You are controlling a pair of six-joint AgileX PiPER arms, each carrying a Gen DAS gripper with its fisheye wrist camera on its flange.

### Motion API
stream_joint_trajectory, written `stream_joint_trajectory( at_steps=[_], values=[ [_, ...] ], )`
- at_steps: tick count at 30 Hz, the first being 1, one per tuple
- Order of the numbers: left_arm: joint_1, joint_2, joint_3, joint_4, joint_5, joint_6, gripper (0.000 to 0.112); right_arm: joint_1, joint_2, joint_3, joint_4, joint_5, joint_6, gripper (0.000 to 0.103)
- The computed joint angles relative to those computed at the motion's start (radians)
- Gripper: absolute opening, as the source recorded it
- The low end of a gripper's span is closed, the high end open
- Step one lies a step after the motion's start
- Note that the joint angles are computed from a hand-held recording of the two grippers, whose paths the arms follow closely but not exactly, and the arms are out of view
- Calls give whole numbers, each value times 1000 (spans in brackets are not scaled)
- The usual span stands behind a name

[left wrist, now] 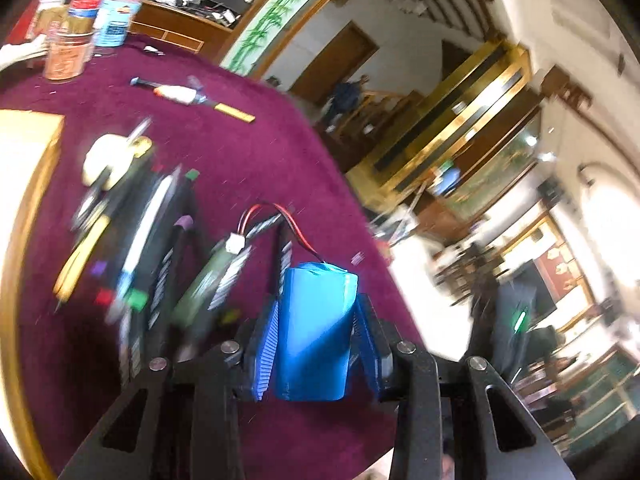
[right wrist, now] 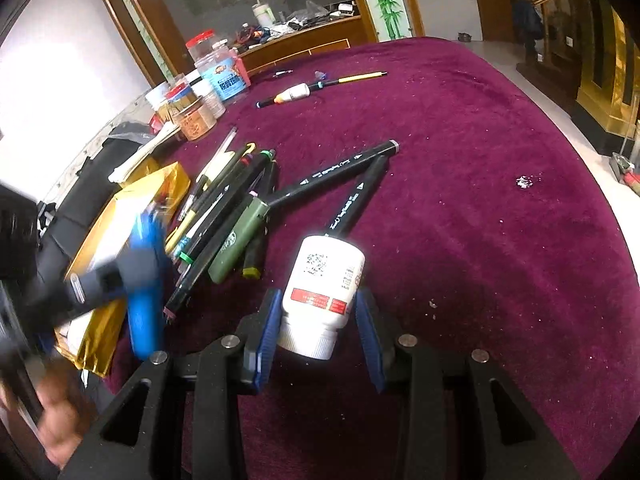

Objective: Organize rigid objects
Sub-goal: 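Carry battery and bottle into the white tray and open both tools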

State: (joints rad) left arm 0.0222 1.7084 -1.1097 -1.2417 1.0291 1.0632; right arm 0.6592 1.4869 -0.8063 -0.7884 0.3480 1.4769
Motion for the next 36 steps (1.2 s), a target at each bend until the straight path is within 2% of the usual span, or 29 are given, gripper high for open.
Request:
stream_joint_trajectory(
  at_steps=[3,5,7,9,12,14,16,18,19,21,23,24,25,26,28,29,32,33,35,36],
  values=[
    [-28,-3,-48,-2,-13,-29,37,27,-3,-22,-44,71,49,36],
    [8,-54,-23,-3,0,-13,36,32,-15,-32,-21,89,16,37],
    [71,-120,26,7,10,2,33,37,-30,-37,-23,70,5,37],
    [171,-221,106,70,-30,-19,32,69,-37,-57,-63,52,11,37],
    [299,-333,182,206,-137,-137,31,84,-6,-123,118,-59,-231,37],
    [419,-367,223,243,-169,-139,31,110,56,-196,279,-115,-431,37],
    [514,-334,210,278,-166,-148,31,148,161,-316,450,-138,-631,37],
    [578,-283,192,303,-183,-151,31,179,267,-450,638,-116,-831,37],
    [586,-254,173,327,-205,-169,31,193,332,-535,715,-88,-928,37],
    [594,-236,183,356,-278,-180,31,221,439,-690,750,1,-1003,37],
    [571,-198,175,430,-335,-235,32,253,565,-869,668,130,-942,37],
    [575,-190,181,417,-350,-210,31,263,618,-942,650,189,-924,37],
    [581,-181,177,407,-348,-188,31,270,660,-1002,632,238,-913,37],
    [576,-176,168,421,-348,-203,31,281,677,-1025,586,251,-895,37],
    [568,-179,157,449,-355,-223,31,308,748,-1151,546,357,-919,37],
    [576,-161,139,437,-339,-206,31,316,770,-1191,540,387,-929,37],
    [626,-83,56,401,-223,-169,31,343,837,-1299,486,472,-928,37],
    [632,-50,23,404,-197,-175,31,350,851,-1309,455,478,-911,37],
    [636,1,-26,404,-170,-179,31,355,889,-1368,426,518,-893,37],
    [637,21,-32,376,-185,-151,31,359,907,-1401,415,541,-870,37]
  ],
)
